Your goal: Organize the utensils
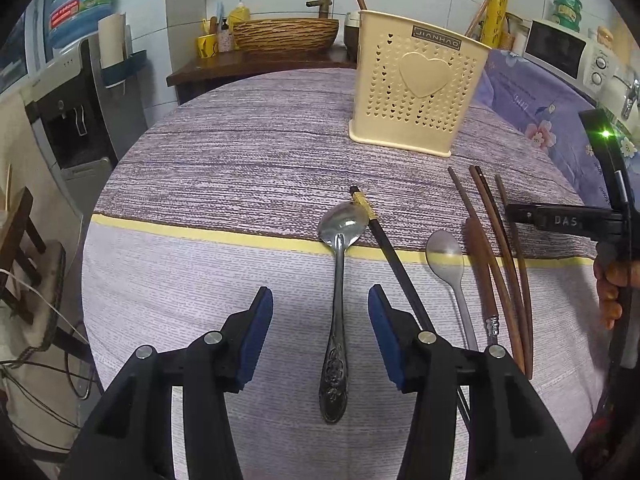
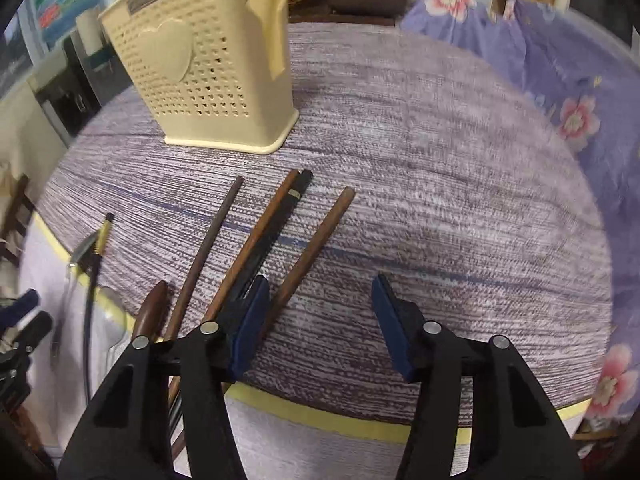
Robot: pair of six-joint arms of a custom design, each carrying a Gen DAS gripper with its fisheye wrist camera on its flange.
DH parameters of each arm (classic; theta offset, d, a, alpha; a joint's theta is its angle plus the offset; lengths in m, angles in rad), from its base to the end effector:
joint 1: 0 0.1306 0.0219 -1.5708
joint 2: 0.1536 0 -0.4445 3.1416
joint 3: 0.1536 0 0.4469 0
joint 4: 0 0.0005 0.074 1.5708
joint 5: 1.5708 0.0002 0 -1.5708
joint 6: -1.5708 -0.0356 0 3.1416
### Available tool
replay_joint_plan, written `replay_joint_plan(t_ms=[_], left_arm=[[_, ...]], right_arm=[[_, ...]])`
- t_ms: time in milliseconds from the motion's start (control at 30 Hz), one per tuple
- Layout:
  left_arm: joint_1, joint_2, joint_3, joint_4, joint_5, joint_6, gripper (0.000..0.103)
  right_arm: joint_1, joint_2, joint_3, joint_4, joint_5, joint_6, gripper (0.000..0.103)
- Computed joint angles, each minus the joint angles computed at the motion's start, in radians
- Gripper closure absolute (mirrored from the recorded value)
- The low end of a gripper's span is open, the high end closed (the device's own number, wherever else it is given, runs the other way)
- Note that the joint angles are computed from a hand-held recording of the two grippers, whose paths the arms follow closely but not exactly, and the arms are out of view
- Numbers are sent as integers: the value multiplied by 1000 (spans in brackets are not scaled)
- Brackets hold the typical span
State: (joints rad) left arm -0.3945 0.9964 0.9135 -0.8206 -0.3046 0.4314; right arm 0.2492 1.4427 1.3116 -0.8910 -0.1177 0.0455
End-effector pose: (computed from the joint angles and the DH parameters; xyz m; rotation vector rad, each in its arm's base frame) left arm 0.3292 -0.1260 0.4144 -0.1730 2.4117 0.0036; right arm 0.5158 0.1351 0.4231 -0.4241 2.5640 0.2266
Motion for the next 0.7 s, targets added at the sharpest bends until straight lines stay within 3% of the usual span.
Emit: replay_joint_plan(t_ms=[200, 400, 567, 600, 700], left_arm=[[6, 29, 22, -7, 7, -17, 53], [14, 95, 67, -22, 2, -74, 53], [0, 173, 116, -50, -67, -137, 53], [0, 181, 121, -52, -79, -136, 55], [19, 194, 131, -50, -28, -128, 74]], right_arm=[[18, 15, 7, 27, 57, -12, 52], [50, 46, 42, 32, 39, -62, 69], [64, 43, 34, 49, 37, -65, 69], [62, 41, 32, 50, 29, -67, 69], [53, 38, 28, 54, 2, -71, 69]])
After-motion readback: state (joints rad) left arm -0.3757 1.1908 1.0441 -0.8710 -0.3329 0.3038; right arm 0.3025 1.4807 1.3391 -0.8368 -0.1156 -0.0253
